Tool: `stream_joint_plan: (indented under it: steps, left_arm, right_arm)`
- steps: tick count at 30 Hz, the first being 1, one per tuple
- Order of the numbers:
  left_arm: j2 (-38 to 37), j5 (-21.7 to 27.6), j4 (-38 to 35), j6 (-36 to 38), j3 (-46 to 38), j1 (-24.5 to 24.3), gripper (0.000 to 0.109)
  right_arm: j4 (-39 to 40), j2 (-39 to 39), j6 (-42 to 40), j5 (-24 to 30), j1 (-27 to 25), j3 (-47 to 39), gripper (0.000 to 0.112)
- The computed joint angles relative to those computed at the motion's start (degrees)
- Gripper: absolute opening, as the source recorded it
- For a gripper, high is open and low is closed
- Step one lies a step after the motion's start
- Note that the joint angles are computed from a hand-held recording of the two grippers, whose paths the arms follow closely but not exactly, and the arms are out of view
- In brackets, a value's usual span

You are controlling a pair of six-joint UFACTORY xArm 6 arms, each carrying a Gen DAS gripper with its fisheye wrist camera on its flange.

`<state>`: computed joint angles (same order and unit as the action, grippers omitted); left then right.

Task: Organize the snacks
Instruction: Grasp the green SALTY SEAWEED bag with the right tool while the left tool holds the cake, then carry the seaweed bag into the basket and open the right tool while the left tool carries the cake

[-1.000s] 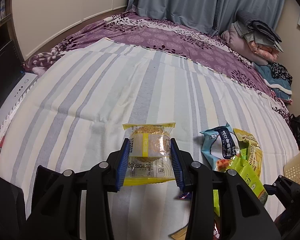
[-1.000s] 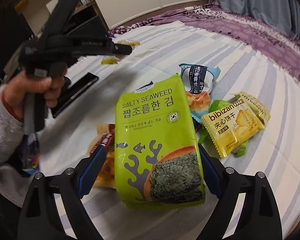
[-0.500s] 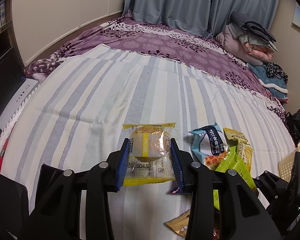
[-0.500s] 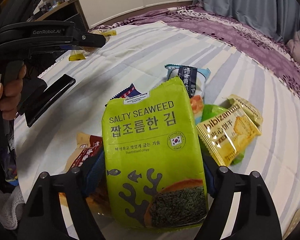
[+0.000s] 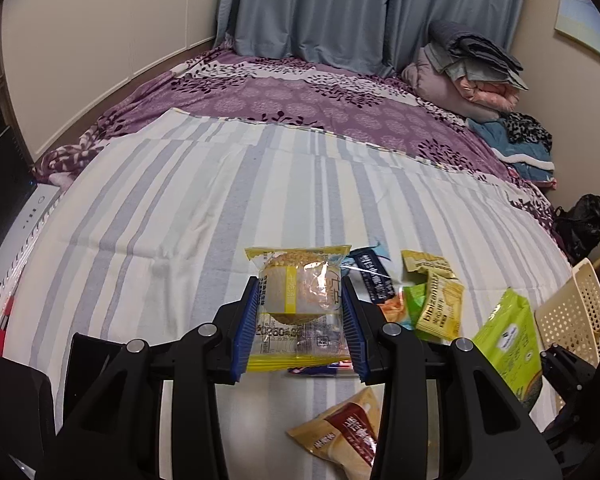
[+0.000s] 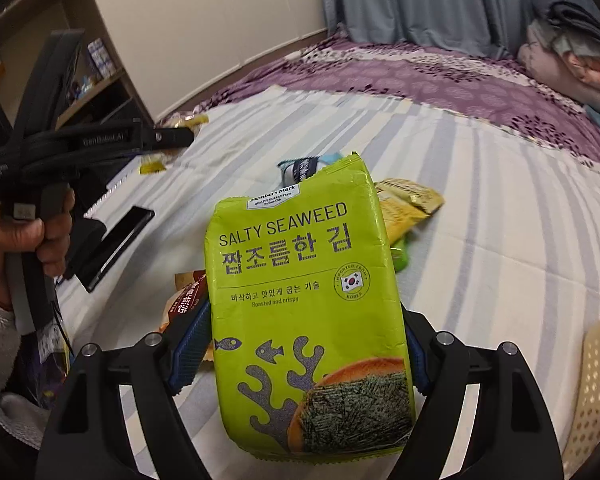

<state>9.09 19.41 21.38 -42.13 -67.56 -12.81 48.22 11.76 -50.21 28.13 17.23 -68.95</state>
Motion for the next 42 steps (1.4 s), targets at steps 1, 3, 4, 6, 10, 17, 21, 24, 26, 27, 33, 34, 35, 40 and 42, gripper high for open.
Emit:
stream_joint_plan:
  steps: [1,3,4,6,10,17,21,24,26,27,33,34,35,40,42]
  left_arm:
    - [-0.1,0.1,0.2,0.0,-0.1,-0.4,0.040]
    - [-0.4,0.2,0.5,0.0,-0.3,-1.0,0.040]
    - [-0.5,0.4,0.8,0.0,-0.5,-1.4,0.040]
    - [-0.7,0.6,1.1,0.2,-0.8,-2.2,0.040]
    - [-0.8,1.0,1.5,0.7,-1.6,-3.8,0.040]
    - [-0.1,1.6,1.1,2.6,-4.0,-6.6,0.040]
    - [0.6,2.0,1.1,3.7,-5.9,-8.5,0.040]
    - [1.3,2.5,0.6,4.9,-7.4,-9.7,0.040]
    - [2.0,2.9,0.3,5.6,-8.5,-10.5,0.040]
    - [2.3,3.1,0.2,6.0,-9.1,-10.9,0.040]
    - [5.3,4.4,-1.9,9.4,-13.3,-13.3,0.040]
    - [5.8,4.7,-2.1,9.8,-13.9,-13.7,0.040]
    - [6.3,4.9,-2.6,10.4,-14.6,-14.2,0.040]
    - [8.4,5.8,-4.6,13.6,-17.7,-16.1,0.040]
    - [9.2,6.2,-5.2,14.5,-19.0,-16.7,0.040]
  right_arm:
    - [0.9,-1.0,-0.6,-0.4,-0.4,0.9,0.078]
    - [2.7,-3.2,-1.7,-1.3,-1.1,2.8,0.078]
    - [3.8,-4.3,-2.4,-1.8,-1.5,3.8,0.078]
    - [5.9,-6.1,-3.7,-2.1,-2.5,5.1,0.078]
    - [10.2,-9.7,-6.5,-3.3,-4.7,7.8,0.078]
    - [16.3,-15.1,-9.3,-6.5,-7.7,11.6,0.078]
    - [19.2,-17.4,-10.6,-8.4,-9.7,13.2,0.078]
    - [21.5,-19.3,-11.7,-9.9,-11.5,14.7,0.078]
    - [22.4,-20.2,-11.9,-10.9,-12.6,15.6,0.078]
    - [22.9,-20.5,-12.1,-11.3,-13.1,16.0,0.078]
    - [24.2,-22.7,-11.7,-13.2,-17.9,18.8,0.078]
    - [24.0,-23.1,-11.4,-13.9,-18.8,19.3,0.078]
    - [24.0,-23.4,-11.4,-14.5,-19.5,19.8,0.078]
    - [22.5,-23.6,-9.2,-17.2,-23.3,21.1,0.079]
    - [22.0,-23.4,-8.6,-17.6,-24.6,21.3,0.079]
